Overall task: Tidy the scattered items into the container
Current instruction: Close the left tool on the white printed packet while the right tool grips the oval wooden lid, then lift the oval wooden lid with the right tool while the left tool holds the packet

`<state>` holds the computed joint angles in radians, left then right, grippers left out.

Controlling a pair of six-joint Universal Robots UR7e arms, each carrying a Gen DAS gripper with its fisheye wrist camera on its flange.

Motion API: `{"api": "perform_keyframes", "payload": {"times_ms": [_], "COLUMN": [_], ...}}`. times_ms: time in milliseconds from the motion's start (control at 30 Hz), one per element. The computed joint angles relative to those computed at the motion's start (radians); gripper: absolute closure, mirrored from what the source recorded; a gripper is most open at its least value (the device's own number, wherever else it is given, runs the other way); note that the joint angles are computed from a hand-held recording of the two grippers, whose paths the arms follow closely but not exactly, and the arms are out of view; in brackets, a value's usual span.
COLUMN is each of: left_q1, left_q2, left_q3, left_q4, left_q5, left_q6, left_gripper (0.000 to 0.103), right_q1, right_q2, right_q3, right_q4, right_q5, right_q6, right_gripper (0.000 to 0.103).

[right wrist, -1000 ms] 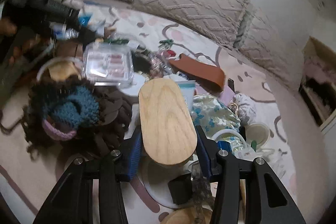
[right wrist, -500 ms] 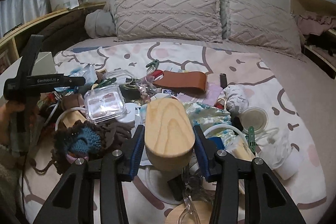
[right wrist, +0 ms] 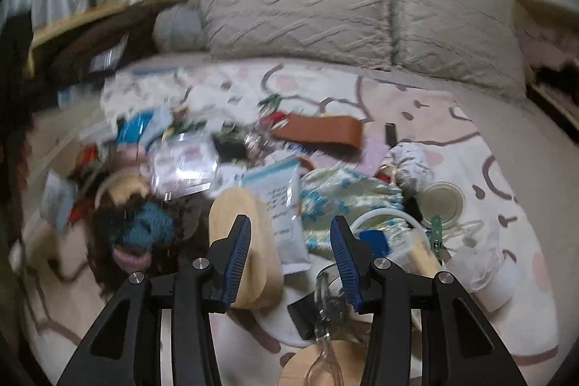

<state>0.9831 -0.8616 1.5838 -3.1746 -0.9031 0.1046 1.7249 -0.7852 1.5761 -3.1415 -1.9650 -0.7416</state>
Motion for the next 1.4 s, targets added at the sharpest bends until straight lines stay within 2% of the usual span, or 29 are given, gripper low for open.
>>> {"api": "perform_keyframes", "payload": {"times_ms": [100,167,200,300,467,633,733,867,1033,1100,1200,1400], "left_q1": [-0.01,-0.016,-0.019,-0.031,-0.047,-0.054,-0.058,-0.069,-0.076,-0.079,-0.081,-0.083], "left_q2": [-0.014,-0.023,-0.026,-0.031,-0.038,-0.047,-0.054,-0.053,-0.05,-0.047,-0.044,-0.049], "left_q3": [0.013,0.021,0.025,0.032,0.045,0.058,0.066,0.062,0.064,0.067,0.07,0.078], "left_q4": [-0.023,-0.034,-0.039,-0.048,-0.059,-0.075,-0.08,-0.066,-0.06,-0.059,-0.057,-0.06], "left_q5": [-0.002,-0.003,-0.002,0.015,0.027,0.026,0.028,0.057,0.063,0.065,0.067,0.054], "left_q6": [0.0,-0.006,-0.008,-0.013,-0.002,0.001,-0.001,-0.001,0.007,0.01,0.013,0.01], "left_gripper": [0.042,0.042,0.042,0.042,0.042,0.042,0.042,0.042,0.042,0.042,0.042,0.042], "right_q1": [0.01,0.012,0.012,0.017,0.027,0.038,0.04,0.043,0.038,0.031,0.021,0.02], "right_q2": [0.009,0.006,0.005,0.004,0.035,0.093,0.112,0.133,0.137,0.131,0.112,0.093], "right_q3": [0.015,0.032,0.042,0.043,0.028,-0.002,-0.016,-0.027,-0.04,-0.048,-0.047,-0.026], "right_q4": [-0.024,-0.051,-0.068,-0.053,-0.042,-0.123,-0.13,-0.152,-0.138,-0.114,-0.072,-0.106], "right_q5": [-0.032,-0.029,-0.024,-0.027,-0.091,-0.176,-0.205,-0.23,-0.214,-0.194,-0.164,-0.128], "right_q6": [-0.097,-0.144,-0.163,-0.168,-0.205,-0.249,-0.259,-0.285,-0.257,-0.223,-0.165,-0.126], "right_gripper": [0.052,0.022,0.02,0.02,0.02,0.021,0.034,0.038,0.042,0.053,0.054,0.055]}}
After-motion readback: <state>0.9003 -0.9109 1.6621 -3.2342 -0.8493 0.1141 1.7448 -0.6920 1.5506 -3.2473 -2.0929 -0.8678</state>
